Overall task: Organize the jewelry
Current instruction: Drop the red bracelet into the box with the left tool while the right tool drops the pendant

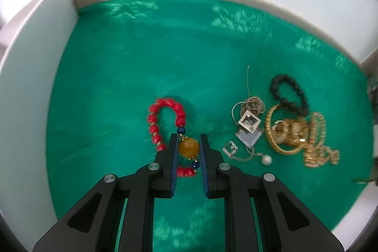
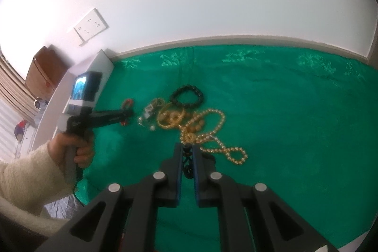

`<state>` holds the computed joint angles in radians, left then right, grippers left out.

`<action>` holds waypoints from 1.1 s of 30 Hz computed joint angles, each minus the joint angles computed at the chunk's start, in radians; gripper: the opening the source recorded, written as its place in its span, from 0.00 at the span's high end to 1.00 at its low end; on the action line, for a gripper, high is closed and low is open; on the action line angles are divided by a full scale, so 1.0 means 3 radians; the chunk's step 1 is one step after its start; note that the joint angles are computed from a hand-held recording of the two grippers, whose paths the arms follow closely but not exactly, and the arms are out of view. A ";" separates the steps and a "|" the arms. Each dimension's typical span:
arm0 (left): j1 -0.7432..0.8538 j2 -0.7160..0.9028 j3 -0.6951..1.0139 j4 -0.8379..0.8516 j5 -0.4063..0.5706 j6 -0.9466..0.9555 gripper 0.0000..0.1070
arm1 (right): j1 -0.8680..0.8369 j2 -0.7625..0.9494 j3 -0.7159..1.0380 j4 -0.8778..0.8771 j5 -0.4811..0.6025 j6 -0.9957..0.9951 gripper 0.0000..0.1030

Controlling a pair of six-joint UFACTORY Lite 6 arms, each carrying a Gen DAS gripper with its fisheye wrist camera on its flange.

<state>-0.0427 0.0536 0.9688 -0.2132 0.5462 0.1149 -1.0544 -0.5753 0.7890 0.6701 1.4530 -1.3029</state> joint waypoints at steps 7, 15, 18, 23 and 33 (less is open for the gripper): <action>0.0754 -0.1039 0.0049 -0.0698 0.1053 0.0521 0.86 | 0.0495 0.0029 0.0388 0.0103 0.0202 0.0420 0.92; 0.2300 -0.1307 0.1161 -0.1118 0.2622 0.1001 0.86 | 0.2162 0.0173 0.1053 0.0165 0.0004 0.1563 0.92; 0.3053 -0.1094 0.1722 -0.1243 0.3078 0.1301 0.86 | 0.3209 0.0325 0.1350 0.0051 -0.0391 0.2175 0.92; 0.4060 -0.0551 0.2400 -0.1387 0.3428 0.1847 0.86 | 0.4909 0.0882 0.1973 -0.0365 -0.1153 0.3147 0.92; 0.4300 0.0393 0.2508 -0.1144 0.2798 0.2279 0.86 | 0.6550 0.3061 0.3822 -0.1056 -0.1652 0.4106 0.92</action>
<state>1.2472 0.1715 1.7213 -0.5564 1.3855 0.7984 0.9105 0.3429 1.9357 0.3533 0.9574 -0.0712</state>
